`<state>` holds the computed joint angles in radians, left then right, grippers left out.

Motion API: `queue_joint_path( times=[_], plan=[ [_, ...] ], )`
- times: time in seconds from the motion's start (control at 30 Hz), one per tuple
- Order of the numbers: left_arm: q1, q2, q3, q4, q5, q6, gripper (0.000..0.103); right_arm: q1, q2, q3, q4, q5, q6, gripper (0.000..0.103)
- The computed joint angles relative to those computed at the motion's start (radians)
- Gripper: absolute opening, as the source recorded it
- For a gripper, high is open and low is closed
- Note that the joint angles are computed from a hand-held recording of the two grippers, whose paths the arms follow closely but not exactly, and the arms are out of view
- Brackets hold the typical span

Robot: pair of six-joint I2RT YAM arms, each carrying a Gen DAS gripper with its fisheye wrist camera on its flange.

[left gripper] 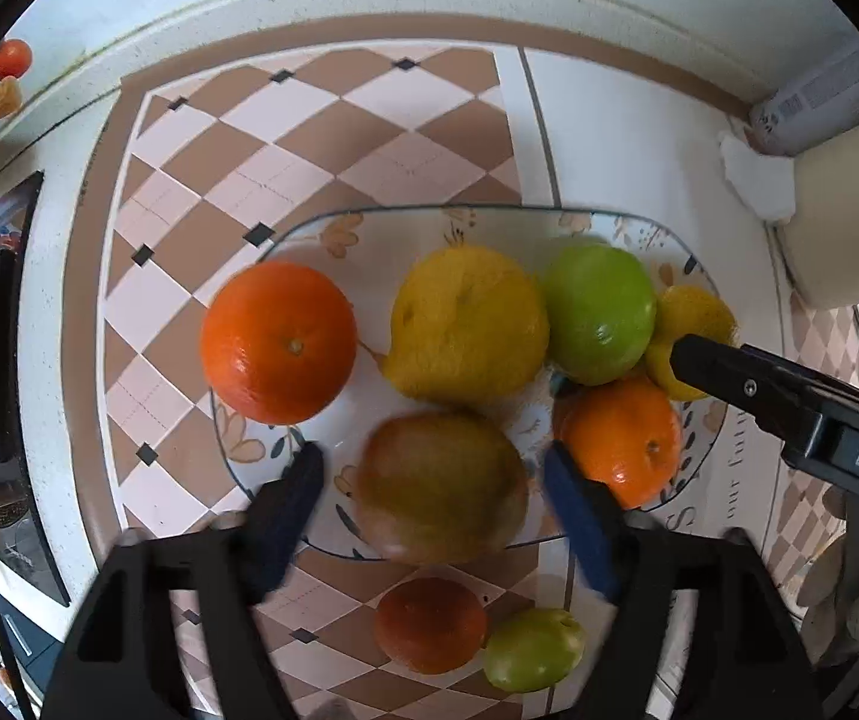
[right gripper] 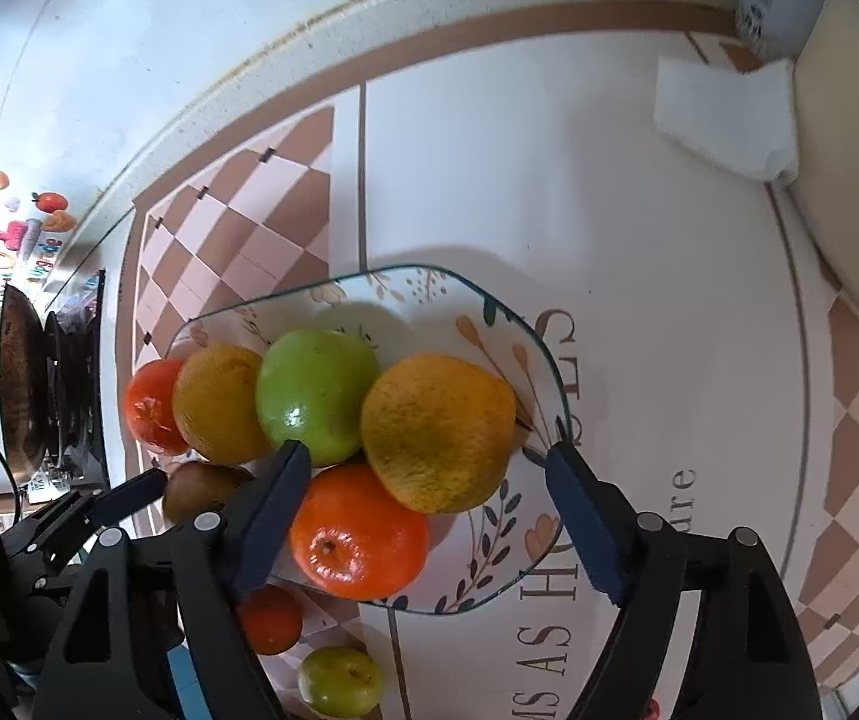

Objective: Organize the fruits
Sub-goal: 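Lower both fruits onto the white plate and open both tools, then lift both tools away from the plate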

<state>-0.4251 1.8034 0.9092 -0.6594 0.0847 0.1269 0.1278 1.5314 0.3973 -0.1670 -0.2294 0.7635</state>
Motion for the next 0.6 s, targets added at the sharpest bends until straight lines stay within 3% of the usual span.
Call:
queue_joint_path(
  times=[0.07,0.3,0.6],
  plan=[
    [0.012,-0.024,-0.003,-0.005,0.007,0.002,0.087,0.026,-0.035,0.015,-0.06,0.039,0.008,0.092],
    [0.088,-0.177,-0.056,-0.016,-0.033,0.034,0.087,0.195,-0.177,0.042,-0.288,0.218,0.113,0.093],
    [0.169,-0.399,-0.171,-0.036,-0.067,0.087,0.087,0.545,-0.321,0.107,-0.544,0.366,0.403,0.093]
  ],
)
